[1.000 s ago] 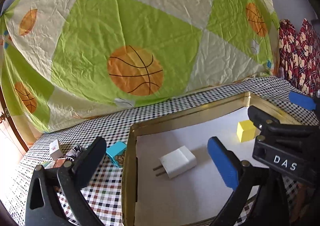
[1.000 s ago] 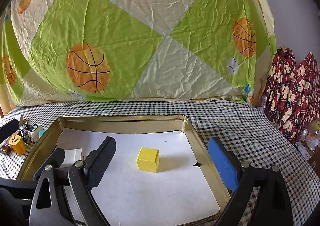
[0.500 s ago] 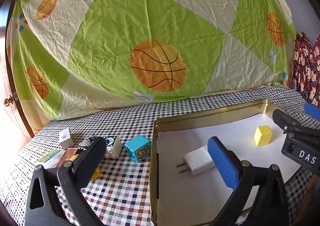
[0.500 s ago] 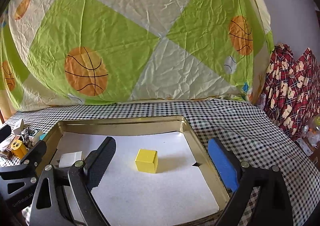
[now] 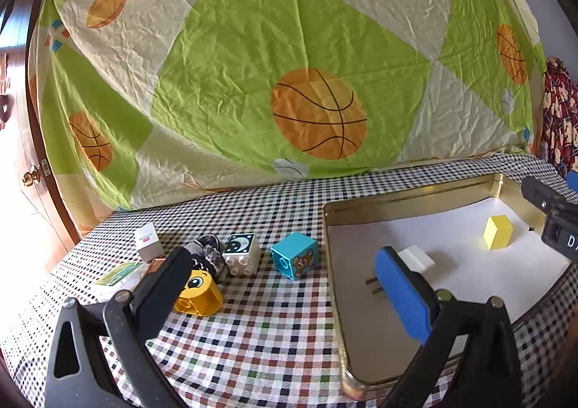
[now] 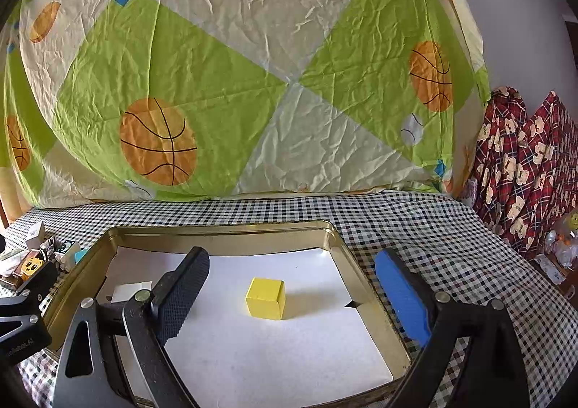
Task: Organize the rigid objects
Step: 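Withdraw both open tools from the tray back toward the objects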
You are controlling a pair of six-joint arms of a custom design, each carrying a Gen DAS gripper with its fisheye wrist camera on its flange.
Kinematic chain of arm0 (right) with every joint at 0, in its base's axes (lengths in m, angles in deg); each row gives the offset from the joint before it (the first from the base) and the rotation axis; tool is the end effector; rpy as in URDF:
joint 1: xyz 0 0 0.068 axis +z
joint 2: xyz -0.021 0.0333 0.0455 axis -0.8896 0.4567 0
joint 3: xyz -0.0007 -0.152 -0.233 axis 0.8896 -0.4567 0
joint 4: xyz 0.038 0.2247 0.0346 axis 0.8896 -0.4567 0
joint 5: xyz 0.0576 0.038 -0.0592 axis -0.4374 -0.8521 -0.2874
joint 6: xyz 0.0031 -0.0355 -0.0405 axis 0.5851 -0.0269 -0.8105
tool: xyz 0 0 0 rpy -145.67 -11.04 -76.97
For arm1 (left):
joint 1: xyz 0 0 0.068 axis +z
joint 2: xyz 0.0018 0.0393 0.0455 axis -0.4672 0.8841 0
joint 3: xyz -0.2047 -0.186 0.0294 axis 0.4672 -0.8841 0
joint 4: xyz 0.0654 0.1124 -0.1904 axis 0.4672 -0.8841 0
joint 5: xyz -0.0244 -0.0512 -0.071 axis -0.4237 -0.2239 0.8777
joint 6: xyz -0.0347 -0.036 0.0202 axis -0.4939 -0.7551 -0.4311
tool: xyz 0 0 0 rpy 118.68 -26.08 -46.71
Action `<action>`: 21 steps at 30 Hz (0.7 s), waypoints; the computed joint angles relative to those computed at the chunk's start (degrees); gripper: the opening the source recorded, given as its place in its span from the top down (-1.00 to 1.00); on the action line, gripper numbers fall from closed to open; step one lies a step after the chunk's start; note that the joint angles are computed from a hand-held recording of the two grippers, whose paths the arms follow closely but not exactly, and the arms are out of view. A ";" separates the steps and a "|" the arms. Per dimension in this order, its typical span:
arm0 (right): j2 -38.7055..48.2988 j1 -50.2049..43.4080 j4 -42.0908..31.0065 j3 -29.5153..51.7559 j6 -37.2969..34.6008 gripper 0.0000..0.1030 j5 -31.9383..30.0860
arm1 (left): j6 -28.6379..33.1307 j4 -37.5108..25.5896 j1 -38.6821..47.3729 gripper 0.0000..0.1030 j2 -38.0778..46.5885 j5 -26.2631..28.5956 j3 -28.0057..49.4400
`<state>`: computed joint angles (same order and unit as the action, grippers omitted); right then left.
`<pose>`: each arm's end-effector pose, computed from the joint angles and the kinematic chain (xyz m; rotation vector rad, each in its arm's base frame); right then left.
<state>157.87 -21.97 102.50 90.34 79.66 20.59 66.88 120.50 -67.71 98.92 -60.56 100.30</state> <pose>0.2059 0.1406 0.1337 0.2959 1.9393 -0.2224 0.2397 -0.1737 0.1351 0.2052 1.9784 0.1021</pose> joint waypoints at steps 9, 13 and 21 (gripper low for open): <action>0.21 3.49 -2.78 0.74 3.39 -0.84 8.61 | 2.18 2.96 7.42 -0.99 -3.31 4.10 -5.56; 0.10 6.12 -4.96 1.59 4.93 -0.84 9.83 | 5.16 6.02 12.16 -0.99 -4.54 6.78 -8.57; 2.38 12.61 -13.69 7.29 14.11 -0.84 12.00 | 7.97 6.30 25.85 -0.99 -4.24 15.34 -8.76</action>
<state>160.24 -9.37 88.82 97.62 93.76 32.60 74.85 126.81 -41.86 94.68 -45.22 91.54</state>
